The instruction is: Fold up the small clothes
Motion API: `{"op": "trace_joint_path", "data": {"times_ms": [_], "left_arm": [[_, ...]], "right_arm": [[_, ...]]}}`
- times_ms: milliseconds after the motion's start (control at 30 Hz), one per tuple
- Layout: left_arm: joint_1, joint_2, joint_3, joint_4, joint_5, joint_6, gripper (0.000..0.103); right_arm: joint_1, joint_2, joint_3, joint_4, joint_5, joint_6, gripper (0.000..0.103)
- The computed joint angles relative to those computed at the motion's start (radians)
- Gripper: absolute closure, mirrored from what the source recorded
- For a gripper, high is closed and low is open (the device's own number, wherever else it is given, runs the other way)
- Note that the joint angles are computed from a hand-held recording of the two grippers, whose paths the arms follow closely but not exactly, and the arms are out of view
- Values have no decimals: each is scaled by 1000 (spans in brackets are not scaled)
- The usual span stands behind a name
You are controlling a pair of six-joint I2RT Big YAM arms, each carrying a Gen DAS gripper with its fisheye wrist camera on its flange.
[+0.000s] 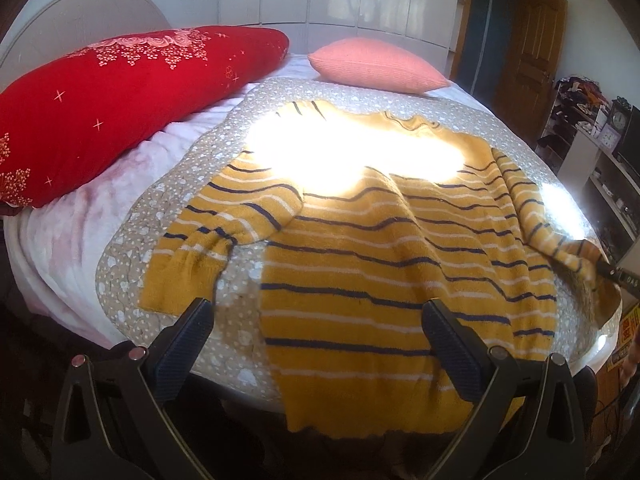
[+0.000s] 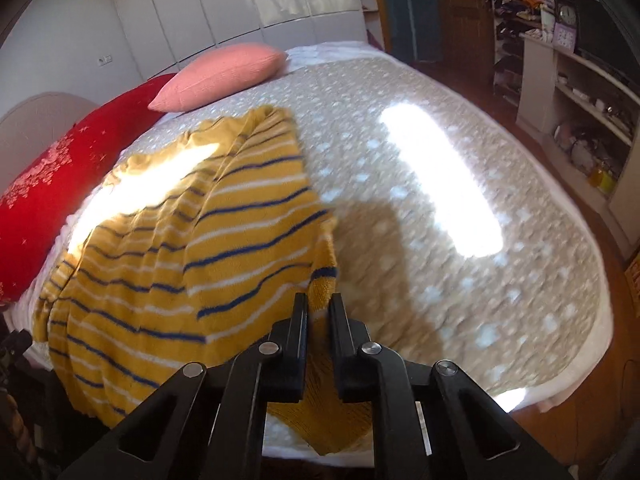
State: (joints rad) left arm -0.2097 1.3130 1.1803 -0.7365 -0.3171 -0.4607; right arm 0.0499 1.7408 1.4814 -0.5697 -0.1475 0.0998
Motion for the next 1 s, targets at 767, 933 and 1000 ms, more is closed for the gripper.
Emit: {"op": "trace_joint_path", "data": {"times_ms": [767, 933, 1000], "left_arm": [[371, 101, 36, -21, 273, 77, 0], [342, 151, 63, -31, 194, 126, 42], [361, 150, 88, -50, 211, 139, 75]], "right_arm": [[-134, 132, 200, -135, 196, 104, 78], [-133, 106, 156, -122, 185, 142, 77], [-131, 91, 139, -111, 203, 132, 77]]}}
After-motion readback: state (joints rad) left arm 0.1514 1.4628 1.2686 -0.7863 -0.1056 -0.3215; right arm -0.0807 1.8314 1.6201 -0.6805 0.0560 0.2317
